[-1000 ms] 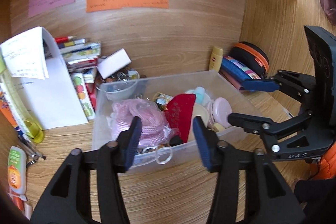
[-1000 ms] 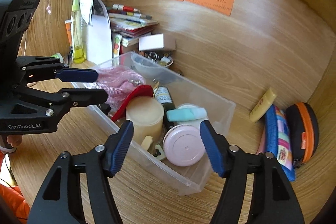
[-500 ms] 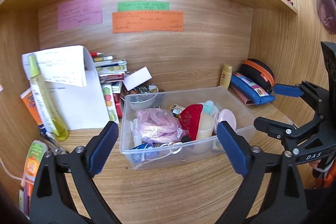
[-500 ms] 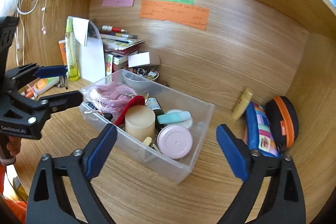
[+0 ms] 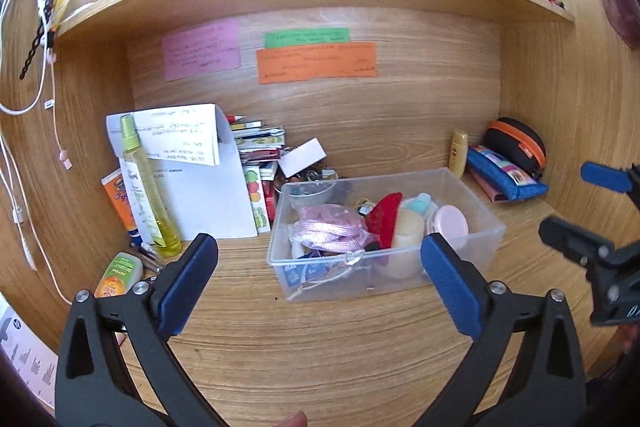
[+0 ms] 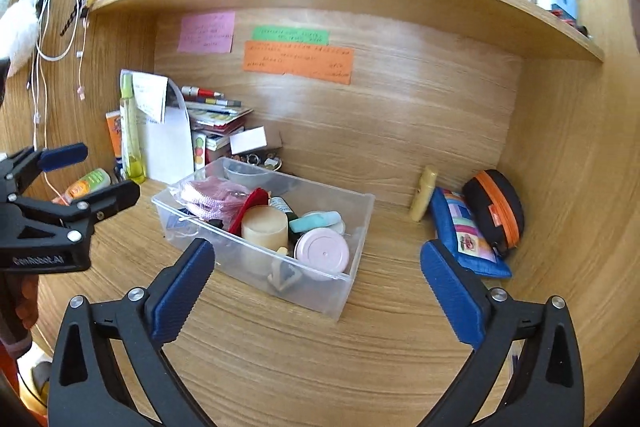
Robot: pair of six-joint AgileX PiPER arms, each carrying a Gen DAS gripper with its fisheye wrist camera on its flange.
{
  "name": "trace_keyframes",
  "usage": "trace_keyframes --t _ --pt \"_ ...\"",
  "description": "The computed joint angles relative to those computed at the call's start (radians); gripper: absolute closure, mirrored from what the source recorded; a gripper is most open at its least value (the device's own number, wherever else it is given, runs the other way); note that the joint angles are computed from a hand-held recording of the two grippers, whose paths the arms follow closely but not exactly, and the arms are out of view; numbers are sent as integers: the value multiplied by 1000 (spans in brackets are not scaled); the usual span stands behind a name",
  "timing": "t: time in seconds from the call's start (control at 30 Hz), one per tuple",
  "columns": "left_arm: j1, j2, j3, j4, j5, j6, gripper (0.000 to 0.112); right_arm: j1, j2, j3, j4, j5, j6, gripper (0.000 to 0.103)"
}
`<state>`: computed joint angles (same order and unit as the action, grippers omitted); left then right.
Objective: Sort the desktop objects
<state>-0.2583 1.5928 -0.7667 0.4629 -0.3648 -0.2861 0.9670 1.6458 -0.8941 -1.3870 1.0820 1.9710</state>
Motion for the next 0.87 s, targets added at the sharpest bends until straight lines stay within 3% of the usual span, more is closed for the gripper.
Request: trace_keyframes --t 0.43,0.6,0.73,0.87 --pt "46 63 -64 425 -29 -466 10 -5 -16 28 6 -14 55 0" --pt "45 68 -60 378 -57 -416 10 -45 -20 37 -4 -67 67 0" --pt "49 67 -60 422 -91 -443 10 -80 -24 47 -18 -117 81 0" --pt "18 70 -67 321 -46 -358 10 -120 -35 60 -34 -171 101 0"
